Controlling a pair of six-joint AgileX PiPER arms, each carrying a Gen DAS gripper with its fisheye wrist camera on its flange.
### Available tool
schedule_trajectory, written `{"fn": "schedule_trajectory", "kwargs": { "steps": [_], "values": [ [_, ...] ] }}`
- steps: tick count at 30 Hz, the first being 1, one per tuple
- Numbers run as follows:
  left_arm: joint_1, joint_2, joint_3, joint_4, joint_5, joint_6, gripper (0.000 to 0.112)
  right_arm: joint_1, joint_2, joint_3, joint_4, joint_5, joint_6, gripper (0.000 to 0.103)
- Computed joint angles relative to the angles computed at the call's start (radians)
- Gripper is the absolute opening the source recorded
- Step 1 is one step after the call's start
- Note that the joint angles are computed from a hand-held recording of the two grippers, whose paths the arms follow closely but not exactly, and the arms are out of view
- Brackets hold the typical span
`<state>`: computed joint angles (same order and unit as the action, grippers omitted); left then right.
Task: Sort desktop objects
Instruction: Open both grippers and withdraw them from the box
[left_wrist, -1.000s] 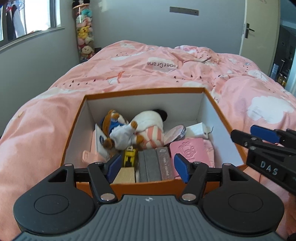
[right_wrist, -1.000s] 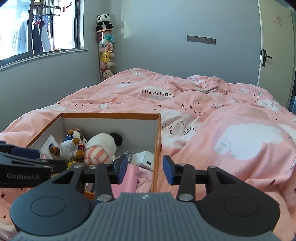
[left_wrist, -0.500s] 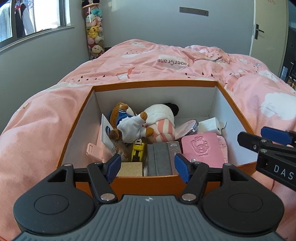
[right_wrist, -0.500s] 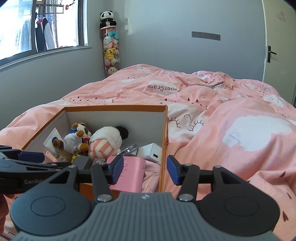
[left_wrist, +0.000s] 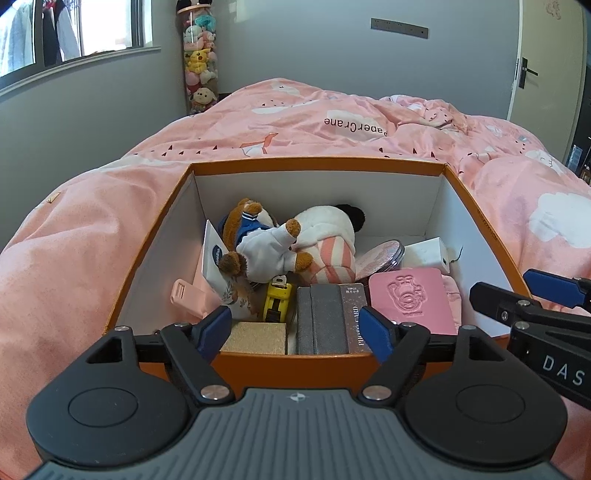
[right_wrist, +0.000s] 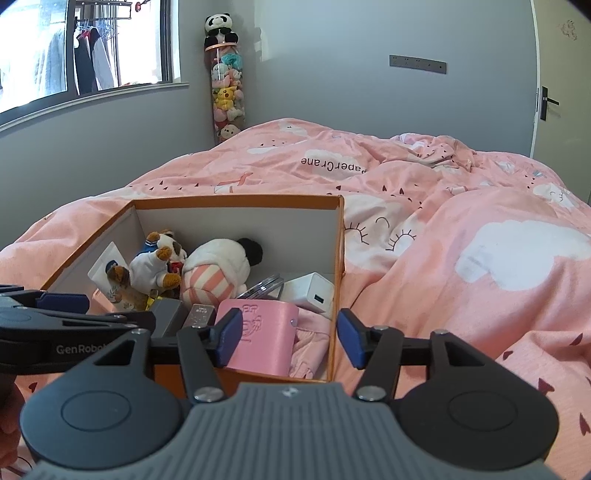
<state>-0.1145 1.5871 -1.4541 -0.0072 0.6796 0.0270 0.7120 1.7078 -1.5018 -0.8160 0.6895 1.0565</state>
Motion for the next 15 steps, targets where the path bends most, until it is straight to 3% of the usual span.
{"fn": "schedule_trajectory", "kwargs": {
  "steps": [15],
  "values": [
    [0.001,0.005,0.006,-0.023,-0.013,0.017,0.09,-0.008,0.004,0.009,0.033,-0.002,-0.009,0.062]
  ]
}}
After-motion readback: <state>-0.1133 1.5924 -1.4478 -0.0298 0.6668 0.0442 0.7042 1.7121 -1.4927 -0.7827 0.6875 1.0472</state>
